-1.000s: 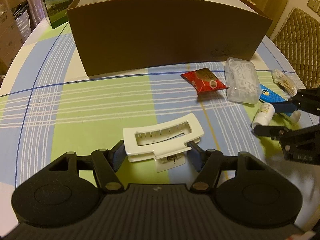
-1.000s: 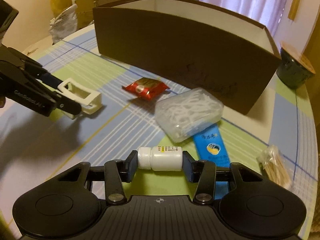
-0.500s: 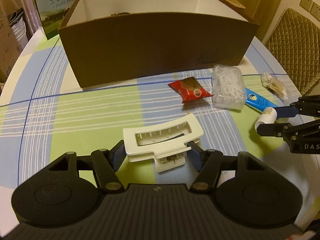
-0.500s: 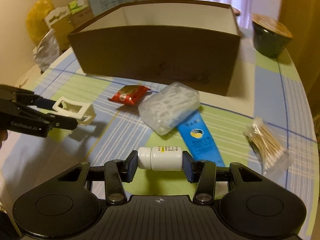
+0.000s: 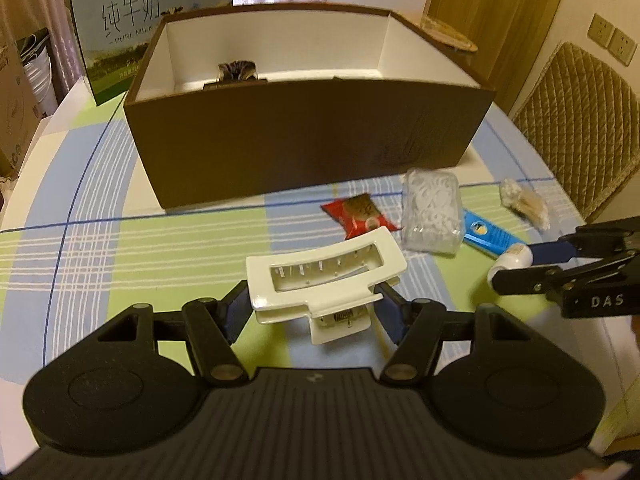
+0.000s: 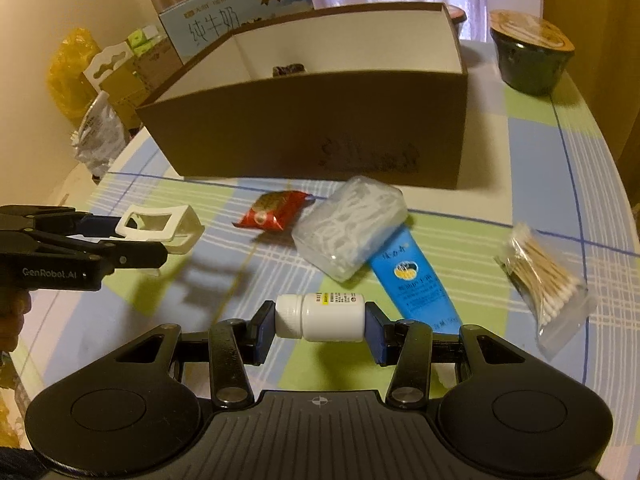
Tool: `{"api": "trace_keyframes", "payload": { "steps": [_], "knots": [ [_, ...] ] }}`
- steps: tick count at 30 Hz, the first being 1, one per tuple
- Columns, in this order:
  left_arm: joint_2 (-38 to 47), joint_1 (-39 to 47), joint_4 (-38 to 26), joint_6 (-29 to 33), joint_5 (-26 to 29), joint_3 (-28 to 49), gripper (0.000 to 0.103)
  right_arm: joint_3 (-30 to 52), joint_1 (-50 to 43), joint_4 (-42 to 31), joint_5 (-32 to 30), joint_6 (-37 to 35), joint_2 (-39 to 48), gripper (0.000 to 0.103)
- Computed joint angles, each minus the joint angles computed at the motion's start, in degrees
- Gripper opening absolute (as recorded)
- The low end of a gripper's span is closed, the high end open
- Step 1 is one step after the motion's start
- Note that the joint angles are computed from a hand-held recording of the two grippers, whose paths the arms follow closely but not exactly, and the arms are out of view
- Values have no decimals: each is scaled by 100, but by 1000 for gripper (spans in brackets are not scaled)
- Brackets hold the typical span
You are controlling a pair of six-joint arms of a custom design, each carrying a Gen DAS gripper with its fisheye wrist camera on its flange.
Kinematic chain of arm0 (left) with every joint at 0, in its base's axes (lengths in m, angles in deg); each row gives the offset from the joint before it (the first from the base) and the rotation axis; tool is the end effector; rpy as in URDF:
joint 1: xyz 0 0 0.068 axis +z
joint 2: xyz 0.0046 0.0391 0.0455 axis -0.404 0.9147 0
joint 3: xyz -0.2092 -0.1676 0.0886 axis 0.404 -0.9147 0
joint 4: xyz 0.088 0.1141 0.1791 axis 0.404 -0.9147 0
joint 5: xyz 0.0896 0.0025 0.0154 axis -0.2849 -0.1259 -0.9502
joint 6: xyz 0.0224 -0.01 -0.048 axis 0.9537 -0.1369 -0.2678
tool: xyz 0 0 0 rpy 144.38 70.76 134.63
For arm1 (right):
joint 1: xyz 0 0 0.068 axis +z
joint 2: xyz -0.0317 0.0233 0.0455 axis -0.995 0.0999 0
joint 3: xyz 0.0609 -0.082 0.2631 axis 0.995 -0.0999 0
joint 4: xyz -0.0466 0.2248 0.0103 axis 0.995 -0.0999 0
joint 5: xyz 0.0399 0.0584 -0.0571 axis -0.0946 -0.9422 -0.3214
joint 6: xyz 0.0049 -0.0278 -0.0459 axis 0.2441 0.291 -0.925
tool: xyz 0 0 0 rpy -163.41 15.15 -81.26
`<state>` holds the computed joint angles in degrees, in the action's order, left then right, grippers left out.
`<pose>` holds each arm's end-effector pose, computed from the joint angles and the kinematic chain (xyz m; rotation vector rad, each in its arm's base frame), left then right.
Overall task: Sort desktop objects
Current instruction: 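Carry the hair clip in the left tool while the right tool carries the pill bottle into the box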
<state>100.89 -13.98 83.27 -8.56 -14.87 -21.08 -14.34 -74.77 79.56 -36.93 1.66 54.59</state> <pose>0.2973 0.0418 0.0583 0.1609 2.5135 -0.1987 0.3242 0.0692 0.0341 -0.6372 2.4931 0.5410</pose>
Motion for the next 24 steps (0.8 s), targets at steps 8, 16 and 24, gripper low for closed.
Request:
{"api": "trace_keyframes", "payload": {
  "steps": [8,16,24],
  "knots": [
    [-368,90,-200,-223,322,77,62,199,-57,-242,-170,201,-171,44],
    [-631,64,-430,-402,622,429,62,663,-31,-518,-212,248,-318,44],
    [-466,15,-915,-563,754,1449,62,1697,82,-737,-188,284,-244,44]
  ]
}}
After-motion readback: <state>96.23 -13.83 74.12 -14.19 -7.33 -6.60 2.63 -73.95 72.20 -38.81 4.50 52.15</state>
